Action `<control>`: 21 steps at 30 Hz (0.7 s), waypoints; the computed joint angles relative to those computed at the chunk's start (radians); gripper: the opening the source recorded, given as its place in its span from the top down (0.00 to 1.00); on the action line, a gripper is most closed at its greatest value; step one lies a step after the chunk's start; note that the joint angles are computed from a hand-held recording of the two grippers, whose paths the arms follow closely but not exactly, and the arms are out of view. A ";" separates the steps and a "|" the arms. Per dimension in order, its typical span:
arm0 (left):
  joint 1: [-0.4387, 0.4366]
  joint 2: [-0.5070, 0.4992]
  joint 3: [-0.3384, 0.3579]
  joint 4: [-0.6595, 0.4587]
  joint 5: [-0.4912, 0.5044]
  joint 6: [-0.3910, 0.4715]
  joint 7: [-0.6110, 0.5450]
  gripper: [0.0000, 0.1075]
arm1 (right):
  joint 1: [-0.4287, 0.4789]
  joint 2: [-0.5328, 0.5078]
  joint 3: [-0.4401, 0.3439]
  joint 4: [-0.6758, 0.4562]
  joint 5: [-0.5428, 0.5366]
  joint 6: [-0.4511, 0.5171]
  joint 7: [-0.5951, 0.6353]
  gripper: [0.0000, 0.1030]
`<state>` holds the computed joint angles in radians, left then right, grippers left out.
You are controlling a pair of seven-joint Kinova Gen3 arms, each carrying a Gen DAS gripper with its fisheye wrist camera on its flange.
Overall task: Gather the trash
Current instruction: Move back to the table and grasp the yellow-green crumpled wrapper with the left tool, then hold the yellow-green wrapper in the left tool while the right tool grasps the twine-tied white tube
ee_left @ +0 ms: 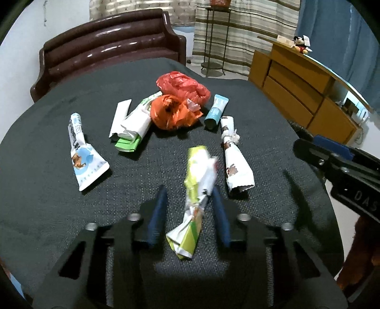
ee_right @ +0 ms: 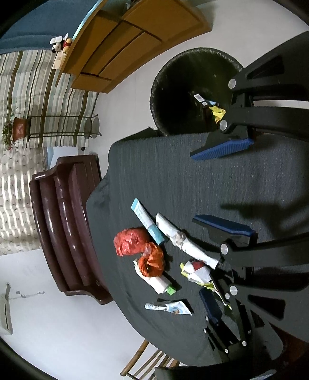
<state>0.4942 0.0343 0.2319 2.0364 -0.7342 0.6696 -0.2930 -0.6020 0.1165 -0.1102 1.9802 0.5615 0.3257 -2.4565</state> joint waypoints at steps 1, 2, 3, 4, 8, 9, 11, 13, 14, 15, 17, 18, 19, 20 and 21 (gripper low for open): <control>-0.002 -0.004 -0.002 0.006 0.000 -0.009 -0.002 0.78 | -0.002 0.004 -0.001 -0.004 0.001 0.001 -0.001 0.53; -0.008 -0.011 -0.005 0.013 0.008 -0.025 -0.009 0.81 | -0.005 0.009 -0.004 -0.010 -0.001 0.004 0.001 0.53; -0.017 -0.022 -0.009 0.024 0.021 -0.045 -0.013 0.81 | -0.007 0.013 -0.006 -0.015 -0.006 0.006 0.008 0.53; -0.022 -0.028 -0.007 0.029 0.023 -0.052 -0.010 0.81 | -0.010 0.017 -0.006 -0.022 -0.008 0.008 0.011 0.53; -0.041 -0.058 0.009 0.047 0.002 -0.050 0.025 0.82 | -0.026 0.031 -0.007 -0.045 -0.020 0.014 0.028 0.53; -0.047 -0.065 0.015 0.050 -0.002 -0.048 0.031 0.82 | -0.032 0.036 -0.007 -0.054 -0.022 0.016 0.032 0.53; -0.060 -0.085 0.028 0.059 -0.021 -0.037 0.051 0.82 | -0.044 0.045 -0.005 -0.067 -0.027 0.018 0.039 0.53; -0.072 -0.103 0.049 0.070 -0.054 -0.014 0.087 0.82 | -0.053 0.056 -0.005 -0.083 -0.037 0.021 0.053 0.53; -0.079 -0.113 0.058 0.075 -0.066 -0.003 0.100 0.82 | -0.056 0.062 -0.005 -0.091 -0.046 0.024 0.062 0.53; -0.087 -0.123 0.063 0.081 -0.074 0.004 0.109 0.82 | -0.055 0.072 -0.012 -0.104 -0.064 0.027 0.081 0.53; -0.106 -0.139 0.068 0.089 -0.072 0.009 0.112 0.82 | -0.058 0.086 -0.014 -0.119 -0.091 0.030 0.108 0.53; -0.116 -0.145 0.070 0.094 -0.069 0.010 0.112 0.82 | -0.066 0.091 -0.009 -0.126 -0.097 0.034 0.113 0.53; -0.128 -0.155 0.070 0.099 -0.063 0.013 0.111 0.82 | -0.075 0.098 -0.004 -0.134 -0.101 0.040 0.117 0.53; -0.141 -0.162 0.070 0.106 -0.059 0.013 0.108 0.82 | -0.080 0.103 -0.001 -0.140 -0.107 0.044 0.123 0.53; -0.153 -0.169 0.069 0.111 -0.053 0.012 0.102 0.82 | -0.086 0.113 0.001 -0.153 -0.112 0.052 0.129 0.53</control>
